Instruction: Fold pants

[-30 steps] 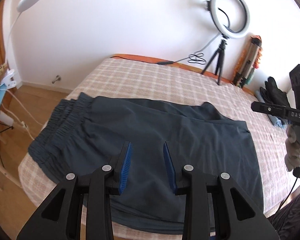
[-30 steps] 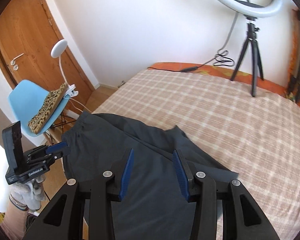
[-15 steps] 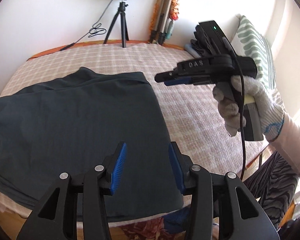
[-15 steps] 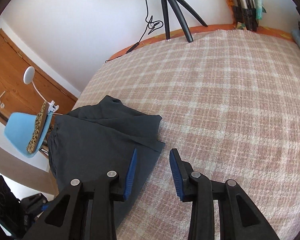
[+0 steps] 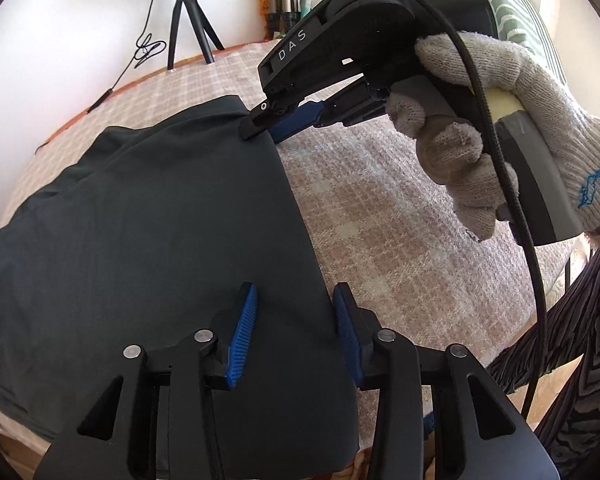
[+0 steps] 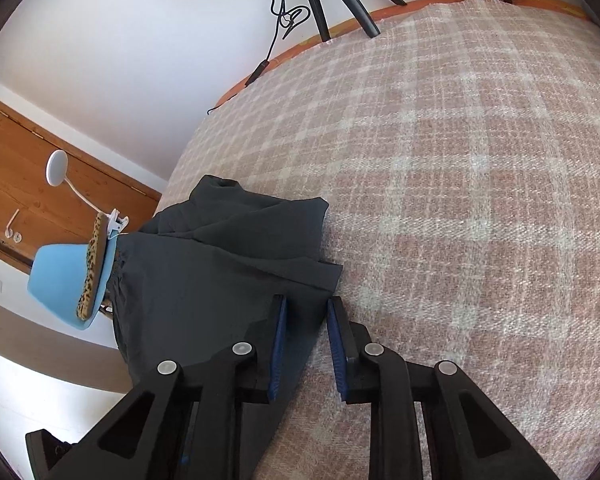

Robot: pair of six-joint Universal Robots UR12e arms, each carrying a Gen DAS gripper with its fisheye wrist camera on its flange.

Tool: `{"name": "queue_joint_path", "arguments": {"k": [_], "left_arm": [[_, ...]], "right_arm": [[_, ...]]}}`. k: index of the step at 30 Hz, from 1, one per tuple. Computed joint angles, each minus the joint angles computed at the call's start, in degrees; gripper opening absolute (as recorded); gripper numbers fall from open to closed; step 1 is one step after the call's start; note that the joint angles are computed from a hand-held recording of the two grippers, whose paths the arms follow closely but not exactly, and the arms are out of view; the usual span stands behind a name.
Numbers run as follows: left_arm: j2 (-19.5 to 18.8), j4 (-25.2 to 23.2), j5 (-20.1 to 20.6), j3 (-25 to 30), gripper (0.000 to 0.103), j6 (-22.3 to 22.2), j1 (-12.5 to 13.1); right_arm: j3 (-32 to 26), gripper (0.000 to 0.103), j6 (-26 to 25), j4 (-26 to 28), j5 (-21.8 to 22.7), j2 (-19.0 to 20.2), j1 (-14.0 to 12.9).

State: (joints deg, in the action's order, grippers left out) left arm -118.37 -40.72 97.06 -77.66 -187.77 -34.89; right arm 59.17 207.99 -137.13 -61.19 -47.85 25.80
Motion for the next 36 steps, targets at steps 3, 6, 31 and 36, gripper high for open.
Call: {"name": "queue_joint_path", "arguments": {"k": [3, 6, 31, 36], "left_arm": [[0.18, 1.53, -0.71, -0.76, 0.029, -0.23, 0.21], [-0.02, 2.43, 0.60, -0.91, 0.029, 1.21, -0.27], [2.05, 2.49, 1.90, -3.78, 0.029, 3.26, -1.33], [4.25, 5.28, -5.18, -5.95, 0.006, -0.24, 1.04]], "right_arm": [[-1.71, 0.007, 1.86, -1.42, -0.21, 1.29, -0.14], [-4.17, 0.004, 4.27, -4.42, -4.65, 2.61, -0.32], [-4.81, 0.004, 3.74, -2.14, 4.03, 2.87, -0.51], [-8.91, 0.003, -1.30, -0.39, 3.49, 3.14, 0.46]]}}
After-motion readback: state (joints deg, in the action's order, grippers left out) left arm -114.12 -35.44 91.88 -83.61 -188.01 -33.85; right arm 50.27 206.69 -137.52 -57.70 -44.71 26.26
